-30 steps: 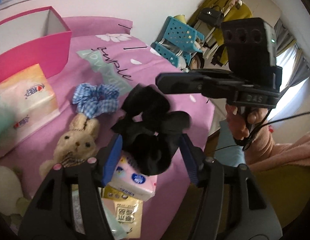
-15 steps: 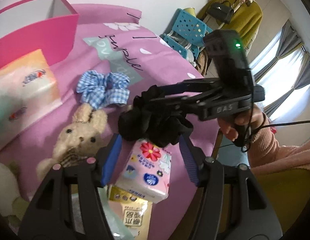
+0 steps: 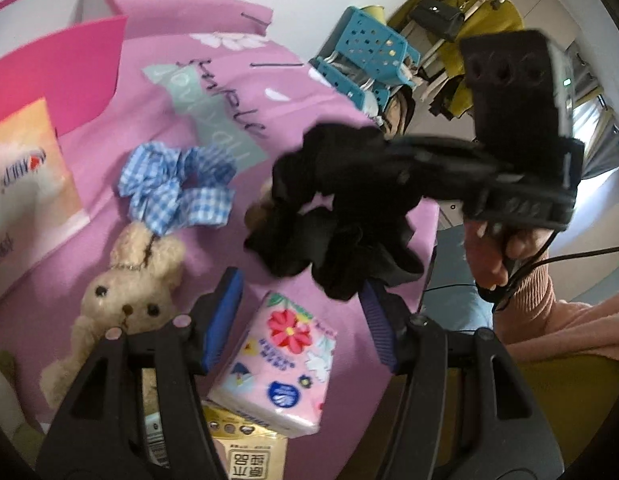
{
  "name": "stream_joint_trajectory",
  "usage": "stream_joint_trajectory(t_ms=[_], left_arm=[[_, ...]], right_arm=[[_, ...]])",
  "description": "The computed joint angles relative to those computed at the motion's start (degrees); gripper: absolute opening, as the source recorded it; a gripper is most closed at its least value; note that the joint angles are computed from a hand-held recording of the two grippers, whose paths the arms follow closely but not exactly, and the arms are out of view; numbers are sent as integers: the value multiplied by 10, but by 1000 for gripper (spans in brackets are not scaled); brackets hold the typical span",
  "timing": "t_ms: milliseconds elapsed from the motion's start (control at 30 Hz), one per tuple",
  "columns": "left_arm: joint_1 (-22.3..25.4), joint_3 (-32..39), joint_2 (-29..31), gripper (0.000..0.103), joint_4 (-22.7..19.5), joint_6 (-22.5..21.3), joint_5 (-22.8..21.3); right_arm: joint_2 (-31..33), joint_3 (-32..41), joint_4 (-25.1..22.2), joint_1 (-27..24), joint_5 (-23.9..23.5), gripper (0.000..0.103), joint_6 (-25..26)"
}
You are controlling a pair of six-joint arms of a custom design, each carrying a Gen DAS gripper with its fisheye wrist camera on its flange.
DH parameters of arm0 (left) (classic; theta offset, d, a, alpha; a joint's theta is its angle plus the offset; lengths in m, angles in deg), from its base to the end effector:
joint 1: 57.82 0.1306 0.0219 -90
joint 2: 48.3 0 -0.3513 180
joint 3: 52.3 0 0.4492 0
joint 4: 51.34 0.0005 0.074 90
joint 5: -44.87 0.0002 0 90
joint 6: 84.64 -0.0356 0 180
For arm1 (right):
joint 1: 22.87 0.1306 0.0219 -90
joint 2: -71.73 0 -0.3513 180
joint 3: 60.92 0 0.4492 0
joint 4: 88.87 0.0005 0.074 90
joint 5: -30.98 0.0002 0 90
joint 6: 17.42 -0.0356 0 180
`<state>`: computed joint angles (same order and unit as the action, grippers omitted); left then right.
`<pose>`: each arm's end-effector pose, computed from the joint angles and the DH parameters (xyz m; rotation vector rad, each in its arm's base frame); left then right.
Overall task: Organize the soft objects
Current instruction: 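Carry the black scrunchie into the pink box and open the right tool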
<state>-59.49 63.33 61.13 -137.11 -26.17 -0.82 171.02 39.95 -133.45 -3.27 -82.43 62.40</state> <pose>0.6022 -0.0429 0.4125 0.8383 2.4726 -0.9651 0.5659 0.2160 0.4168 -0.4038 2.3239 0.7329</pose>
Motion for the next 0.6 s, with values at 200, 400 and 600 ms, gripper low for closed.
stream_joint_trajectory(t_ms=[200,400,600], left_arm=[[12,33,0,61,30,34,28],[32,102,23,51,108,148,-2],[45,262,122,38,100,219,-57]], right_arm=[[8,49,35,14,12,10,12],[84,172,37,26,11,10,40],[214,369,0,38,21,10,61]])
